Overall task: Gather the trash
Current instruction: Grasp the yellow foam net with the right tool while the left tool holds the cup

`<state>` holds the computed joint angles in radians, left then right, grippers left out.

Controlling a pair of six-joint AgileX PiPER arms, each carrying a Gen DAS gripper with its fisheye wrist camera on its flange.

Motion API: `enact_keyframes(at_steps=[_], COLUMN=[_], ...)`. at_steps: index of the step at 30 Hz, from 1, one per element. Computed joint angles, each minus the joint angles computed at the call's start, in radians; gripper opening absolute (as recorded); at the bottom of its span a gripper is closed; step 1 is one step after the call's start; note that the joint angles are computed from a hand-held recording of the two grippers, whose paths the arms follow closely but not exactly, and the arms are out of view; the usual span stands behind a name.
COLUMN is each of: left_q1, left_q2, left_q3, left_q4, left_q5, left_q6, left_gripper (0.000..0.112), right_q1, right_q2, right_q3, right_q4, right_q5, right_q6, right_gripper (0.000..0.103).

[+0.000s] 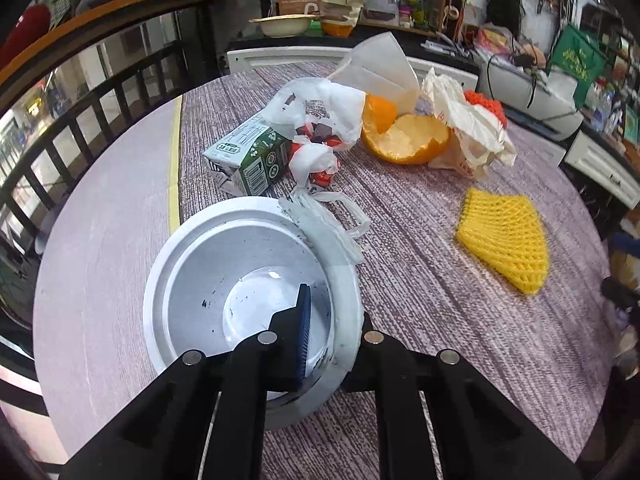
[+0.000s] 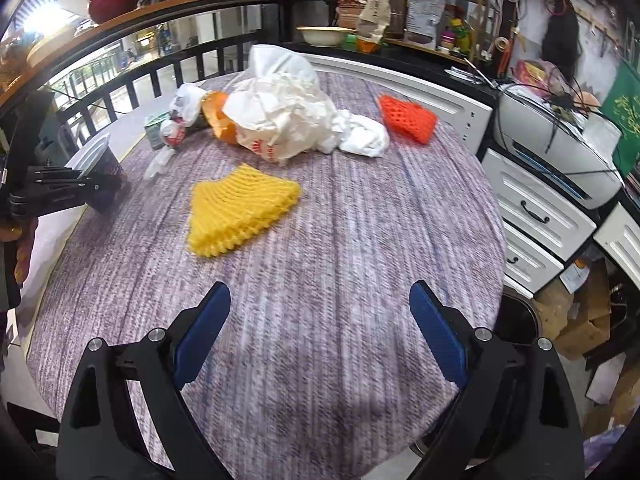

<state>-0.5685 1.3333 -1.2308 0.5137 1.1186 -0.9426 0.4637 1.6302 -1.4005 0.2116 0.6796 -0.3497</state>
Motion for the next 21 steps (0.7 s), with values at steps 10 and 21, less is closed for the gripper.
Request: enact_keyframes(at_steps=[10, 21], left_q1=[-0.112, -0.194], left_q2=[-0.122, -0.153], left_q3=[0.085, 0.133], left_q4=[0.073, 0.116], left_q5=[-0.034, -0.031], left_q6=[-0.231, -0.342], left_gripper=[0.009, 0.009], right_q1=[0.108, 0.206], right_q2=[0.118, 0.247], right_q3=[-0.137, -0.264], right_q4=[-0.043, -0.203], right_q5=[0.031, 0.065], right_q6=[0.046, 0.123], right_gripper=[0.090, 0.088])
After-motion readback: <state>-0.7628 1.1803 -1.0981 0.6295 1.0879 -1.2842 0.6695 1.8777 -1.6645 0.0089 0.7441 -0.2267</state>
